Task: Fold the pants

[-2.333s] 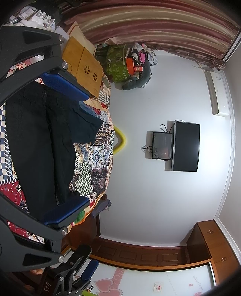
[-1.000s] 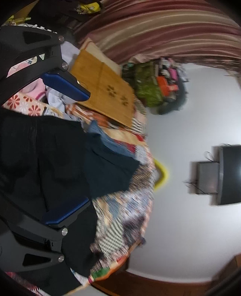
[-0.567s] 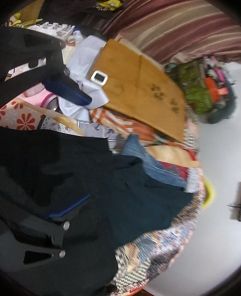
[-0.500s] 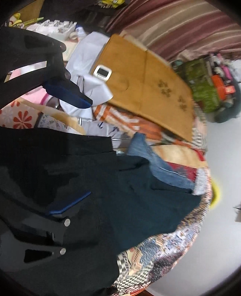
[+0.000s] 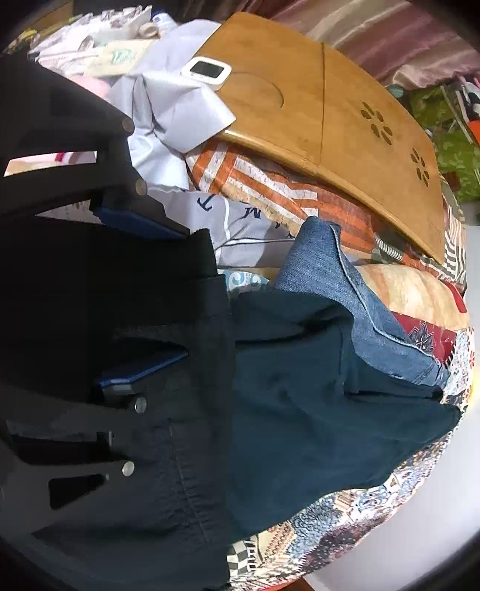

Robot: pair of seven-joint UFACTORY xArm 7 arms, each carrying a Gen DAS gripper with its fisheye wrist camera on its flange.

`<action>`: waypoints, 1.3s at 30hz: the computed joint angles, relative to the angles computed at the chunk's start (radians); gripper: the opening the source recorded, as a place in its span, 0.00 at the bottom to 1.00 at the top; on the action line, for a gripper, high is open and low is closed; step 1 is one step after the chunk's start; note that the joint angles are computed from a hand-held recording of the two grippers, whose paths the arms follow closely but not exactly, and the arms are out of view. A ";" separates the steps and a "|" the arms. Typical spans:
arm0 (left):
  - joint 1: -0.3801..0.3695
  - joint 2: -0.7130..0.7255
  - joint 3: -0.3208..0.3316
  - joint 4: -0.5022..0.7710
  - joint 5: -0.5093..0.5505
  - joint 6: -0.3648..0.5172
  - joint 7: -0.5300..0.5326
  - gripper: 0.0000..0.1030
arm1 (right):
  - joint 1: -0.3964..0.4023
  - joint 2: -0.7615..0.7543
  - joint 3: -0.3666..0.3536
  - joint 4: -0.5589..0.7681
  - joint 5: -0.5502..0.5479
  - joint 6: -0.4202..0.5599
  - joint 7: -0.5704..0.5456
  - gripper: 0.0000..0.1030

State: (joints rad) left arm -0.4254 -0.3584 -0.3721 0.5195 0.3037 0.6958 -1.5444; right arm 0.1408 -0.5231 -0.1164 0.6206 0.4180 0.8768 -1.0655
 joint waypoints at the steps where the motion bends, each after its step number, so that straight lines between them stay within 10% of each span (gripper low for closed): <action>1: -0.003 -0.005 0.006 -0.013 -0.005 -0.034 -0.001 0.40 | 0.003 0.018 0.005 0.004 -0.005 0.003 0.001 0.86; 10: -0.012 -0.017 -0.027 0.029 0.012 0.061 -0.027 0.12 | -0.001 0.032 0.006 -0.024 0.044 -0.014 -0.027 0.53; 14: -0.035 -0.035 -0.030 0.047 0.001 0.115 -0.012 0.08 | -0.006 -0.021 0.013 -0.056 -0.003 0.002 -0.033 0.11; 27: -0.056 -0.195 -0.169 0.253 0.101 0.496 -0.073 0.06 | -0.001 -0.278 -0.076 -0.075 0.003 -0.041 -0.021 0.03; 39: -0.095 -0.253 -0.332 0.360 0.049 0.656 -0.180 0.06 | -0.051 -0.561 -0.177 -0.099 -0.037 0.208 -0.005 0.03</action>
State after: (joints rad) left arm -0.5200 -0.6117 -0.7036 0.8800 0.3532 1.3514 -1.7239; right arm 0.0902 -1.0837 -0.2931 0.5212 0.3809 1.0846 -1.0706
